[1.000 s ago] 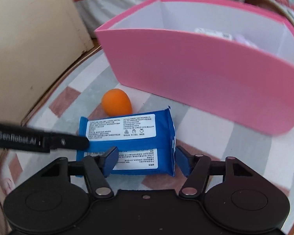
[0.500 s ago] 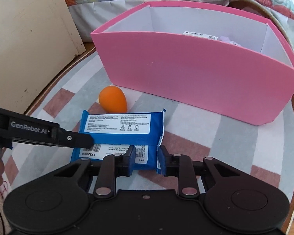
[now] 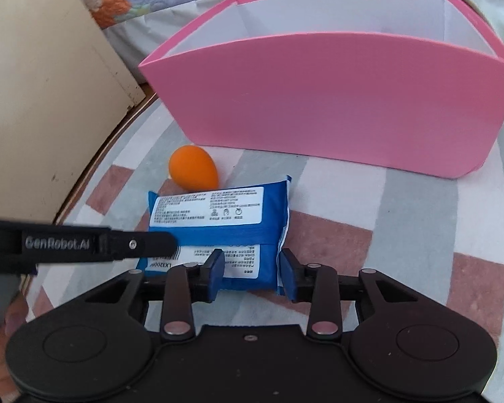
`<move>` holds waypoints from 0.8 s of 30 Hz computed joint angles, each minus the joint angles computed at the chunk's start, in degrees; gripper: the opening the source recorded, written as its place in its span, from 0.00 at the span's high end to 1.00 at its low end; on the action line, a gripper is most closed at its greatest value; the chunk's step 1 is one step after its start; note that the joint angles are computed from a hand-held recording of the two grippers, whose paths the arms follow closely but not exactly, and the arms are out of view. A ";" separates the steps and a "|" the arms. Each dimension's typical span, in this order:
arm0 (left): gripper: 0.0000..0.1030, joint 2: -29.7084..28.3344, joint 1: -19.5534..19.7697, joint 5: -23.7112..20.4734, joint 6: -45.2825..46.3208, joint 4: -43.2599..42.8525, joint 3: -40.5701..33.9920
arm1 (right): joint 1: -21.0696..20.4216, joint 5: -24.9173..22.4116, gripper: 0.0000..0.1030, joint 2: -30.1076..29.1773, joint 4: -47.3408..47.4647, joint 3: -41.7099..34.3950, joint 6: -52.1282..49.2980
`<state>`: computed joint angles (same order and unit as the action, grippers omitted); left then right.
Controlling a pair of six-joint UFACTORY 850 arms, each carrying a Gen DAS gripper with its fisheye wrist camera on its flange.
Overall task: Organize objects
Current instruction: 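Lift the blue pack with the left gripper toward the pink box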
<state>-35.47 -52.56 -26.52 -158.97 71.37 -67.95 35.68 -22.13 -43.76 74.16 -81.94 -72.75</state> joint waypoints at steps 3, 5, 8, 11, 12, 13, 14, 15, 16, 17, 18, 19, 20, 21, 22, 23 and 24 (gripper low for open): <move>0.82 0.06 -0.10 0.24 -0.34 0.15 -0.05 | 0.35 0.62 0.61 0.65 -1.14 0.64 -0.61; 0.82 -0.02 -0.19 0.42 0.22 -0.37 -0.28 | 0.73 1.71 0.61 1.31 -0.65 1.51 -3.36; 0.82 0.15 -0.31 0.91 -0.98 0.55 -0.08 | 0.84 2.47 0.61 2.24 0.60 2.58 -6.08; 0.82 0.32 -0.52 1.15 -0.84 1.04 -0.16 | 0.79 2.80 0.61 3.11 1.99 3.52 -8.36; 0.82 0.39 -0.66 1.14 -0.74 1.20 -0.28 | 0.79 3.08 0.61 3.46 2.29 3.85 -9.04; 0.81 0.43 -0.78 1.04 -0.20 1.06 -0.47 | 0.76 3.35 0.61 3.87 2.73 4.24 -9.84; 0.81 0.41 -0.91 0.84 0.67 0.67 -0.75 | 0.72 3.45 0.61 4.18 2.70 4.47 -10.03; 0.81 0.46 -1.03 0.80 1.53 0.23 -0.98 | 0.55 3.32 0.61 4.50 2.48 4.71 -9.97; 0.81 0.55 -1.16 0.76 2.06 0.03 -1.13 | 0.44 3.21 0.61 4.76 2.10 4.86 -9.51; 0.81 0.63 -1.31 0.64 2.87 -0.31 -1.34 | 0.26 3.05 0.61 5.07 1.72 5.06 -9.19; 0.81 0.71 -1.36 0.82 3.94 -1.00 -1.59 | 0.10 2.88 0.60 5.39 1.28 5.28 -8.95; 0.81 0.83 -1.41 0.98 4.49 -1.22 -1.73 | 0.02 2.90 0.59 5.76 1.14 5.59 -9.04; 0.81 0.90 -1.51 0.92 5.55 -1.74 -2.00 | -0.07 3.00 0.59 6.13 1.49 5.94 -9.67; 0.81 0.92 -1.59 0.82 7.36 -3.05 -2.45 | -0.19 2.97 0.59 6.55 1.73 6.30 -10.26; 0.81 0.97 -1.58 0.88 8.73 -4.03 -2.81 | -0.27 2.99 0.58 6.95 1.55 6.59 -10.34; 0.81 1.01 -1.56 0.87 9.78 -4.82 -3.20 | -0.35 3.20 0.58 7.41 1.35 6.93 -10.28; 0.81 1.12 -1.59 0.76 9.86 -4.70 -3.45 | -0.42 3.33 0.57 7.72 1.05 7.10 -9.96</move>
<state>-34.35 -54.15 -25.77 -149.10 66.66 -71.40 35.26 -18.80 -36.04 75.21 -74.84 -82.71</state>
